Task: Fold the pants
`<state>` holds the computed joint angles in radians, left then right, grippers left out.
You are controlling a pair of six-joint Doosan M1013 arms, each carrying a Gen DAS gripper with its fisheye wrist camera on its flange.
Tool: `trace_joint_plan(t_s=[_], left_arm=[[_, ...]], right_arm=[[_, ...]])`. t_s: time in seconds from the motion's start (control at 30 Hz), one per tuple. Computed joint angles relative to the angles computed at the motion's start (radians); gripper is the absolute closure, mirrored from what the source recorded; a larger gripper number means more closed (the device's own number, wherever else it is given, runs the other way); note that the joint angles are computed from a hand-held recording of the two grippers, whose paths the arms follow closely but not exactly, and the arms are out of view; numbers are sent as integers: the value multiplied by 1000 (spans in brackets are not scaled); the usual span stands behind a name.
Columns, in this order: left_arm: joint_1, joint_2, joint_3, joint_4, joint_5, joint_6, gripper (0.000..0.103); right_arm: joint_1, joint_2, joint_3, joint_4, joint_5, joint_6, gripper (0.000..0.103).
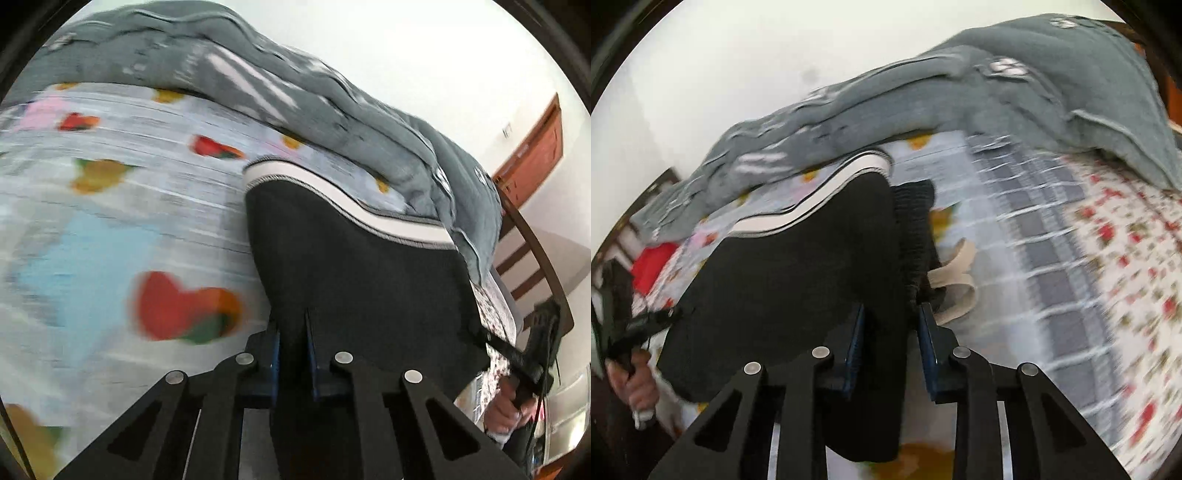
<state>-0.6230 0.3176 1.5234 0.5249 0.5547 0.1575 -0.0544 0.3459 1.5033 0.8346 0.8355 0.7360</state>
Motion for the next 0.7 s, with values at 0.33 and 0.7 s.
trace_joint_plan(t_s=[0.33, 0.7], left_arm=[[-7, -169, 205, 100, 101, -99, 86], [-25, -171, 174, 119, 261, -72, 83]], right_arm=[[95, -90, 100, 39, 45, -131, 74], [179, 54, -139, -154, 70, 180, 67]])
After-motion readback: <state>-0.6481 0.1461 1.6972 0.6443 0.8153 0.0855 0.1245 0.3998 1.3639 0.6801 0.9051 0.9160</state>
